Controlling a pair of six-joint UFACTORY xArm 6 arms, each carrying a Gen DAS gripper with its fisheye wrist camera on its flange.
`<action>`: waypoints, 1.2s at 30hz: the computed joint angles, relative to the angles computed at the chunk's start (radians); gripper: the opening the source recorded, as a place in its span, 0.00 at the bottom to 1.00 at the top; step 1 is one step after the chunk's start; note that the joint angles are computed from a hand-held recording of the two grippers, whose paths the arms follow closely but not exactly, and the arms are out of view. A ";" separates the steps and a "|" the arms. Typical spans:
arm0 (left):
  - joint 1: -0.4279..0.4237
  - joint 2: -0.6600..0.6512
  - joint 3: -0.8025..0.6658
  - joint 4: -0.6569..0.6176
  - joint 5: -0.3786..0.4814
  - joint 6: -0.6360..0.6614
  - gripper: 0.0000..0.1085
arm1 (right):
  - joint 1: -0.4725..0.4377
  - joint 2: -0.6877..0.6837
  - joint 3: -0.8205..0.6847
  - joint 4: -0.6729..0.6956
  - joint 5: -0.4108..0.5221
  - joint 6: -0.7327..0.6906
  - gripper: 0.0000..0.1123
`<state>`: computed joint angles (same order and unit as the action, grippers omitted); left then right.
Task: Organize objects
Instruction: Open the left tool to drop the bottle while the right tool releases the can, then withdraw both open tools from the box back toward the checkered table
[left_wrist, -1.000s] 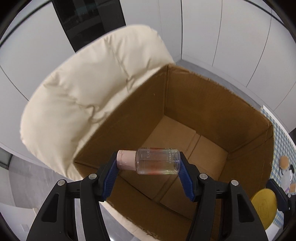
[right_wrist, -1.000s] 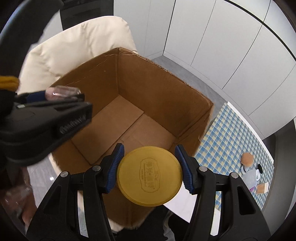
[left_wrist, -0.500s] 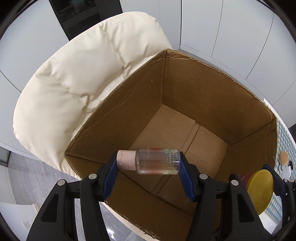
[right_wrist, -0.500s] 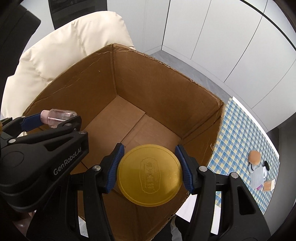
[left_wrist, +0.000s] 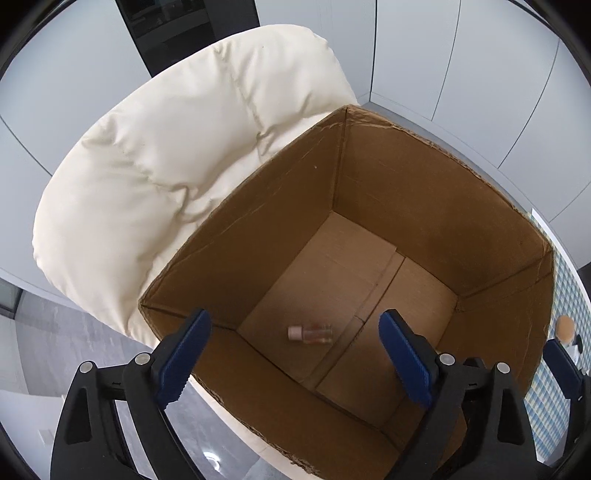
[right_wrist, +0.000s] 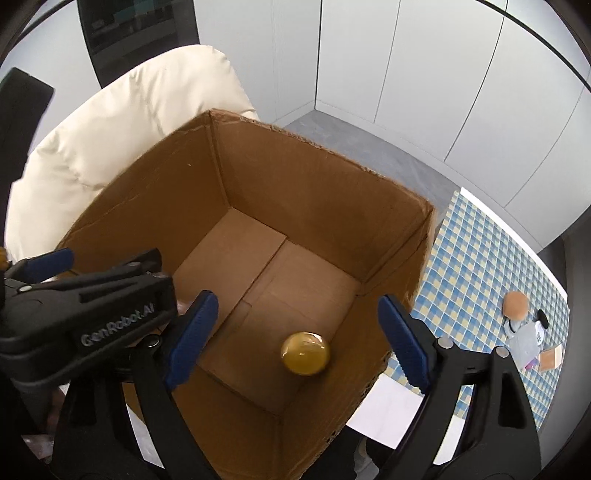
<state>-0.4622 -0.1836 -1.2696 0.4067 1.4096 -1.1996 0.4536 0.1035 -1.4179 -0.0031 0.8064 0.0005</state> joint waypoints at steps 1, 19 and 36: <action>0.000 0.004 -0.003 -0.002 0.004 0.004 0.86 | -0.002 0.001 -0.002 0.011 0.004 -0.001 0.80; 0.010 0.005 -0.004 -0.031 -0.005 0.030 0.86 | -0.018 -0.003 0.013 0.026 0.011 0.017 0.80; -0.019 -0.076 0.067 -0.075 -0.086 0.014 0.86 | -0.053 -0.093 0.066 0.058 0.032 -0.014 0.80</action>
